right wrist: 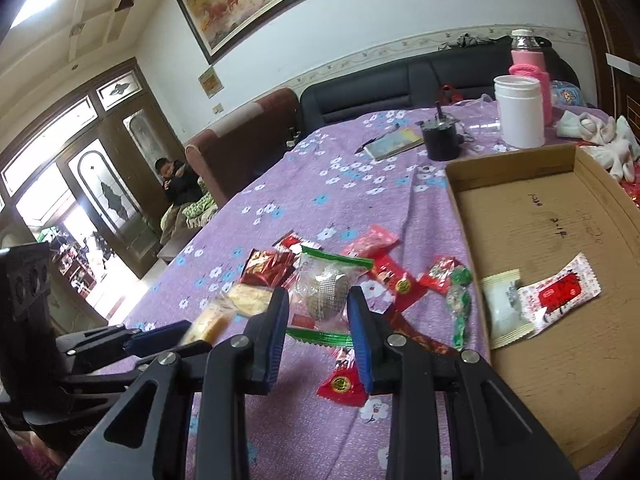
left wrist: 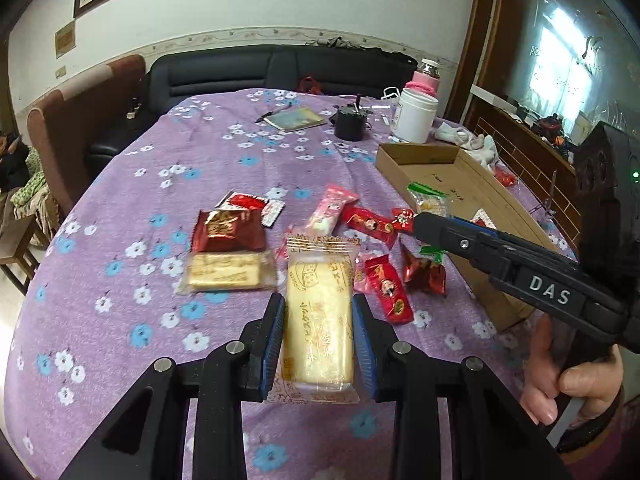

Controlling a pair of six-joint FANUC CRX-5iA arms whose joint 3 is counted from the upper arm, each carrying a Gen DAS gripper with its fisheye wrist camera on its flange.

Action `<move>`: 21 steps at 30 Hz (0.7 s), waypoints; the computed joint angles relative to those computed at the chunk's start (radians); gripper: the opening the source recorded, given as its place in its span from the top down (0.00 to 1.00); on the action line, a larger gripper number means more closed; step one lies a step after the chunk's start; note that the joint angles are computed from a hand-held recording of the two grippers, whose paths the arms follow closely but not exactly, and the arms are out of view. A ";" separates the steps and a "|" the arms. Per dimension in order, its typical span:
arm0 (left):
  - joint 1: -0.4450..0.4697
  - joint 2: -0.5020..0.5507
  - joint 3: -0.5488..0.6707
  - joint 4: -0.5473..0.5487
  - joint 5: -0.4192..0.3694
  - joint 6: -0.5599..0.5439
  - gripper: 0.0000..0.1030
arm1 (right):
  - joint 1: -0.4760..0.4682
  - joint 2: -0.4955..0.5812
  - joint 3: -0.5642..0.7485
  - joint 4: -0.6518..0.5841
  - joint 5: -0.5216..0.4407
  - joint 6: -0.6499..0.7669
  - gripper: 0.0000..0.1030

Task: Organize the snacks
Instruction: 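Carry the yellow cake pack into the cardboard tray and open the left gripper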

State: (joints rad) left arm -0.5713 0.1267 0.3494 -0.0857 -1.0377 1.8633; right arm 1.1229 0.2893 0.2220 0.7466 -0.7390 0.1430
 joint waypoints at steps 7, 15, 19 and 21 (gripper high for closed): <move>-0.030 0.087 0.110 0.024 -0.008 -0.034 0.66 | -0.024 -0.055 -0.072 0.065 -0.028 -0.144 0.72; -0.092 0.268 0.338 0.104 -0.050 -0.095 0.67 | -0.062 -0.139 -0.153 0.066 -0.200 -0.326 0.72; -0.123 0.373 0.465 0.143 -0.090 -0.105 0.67 | -0.076 -0.156 -0.163 0.023 -0.269 -0.364 0.72; -0.138 0.425 0.530 0.148 -0.123 -0.105 0.67 | -0.079 -0.149 -0.148 0.002 -0.311 -0.356 0.72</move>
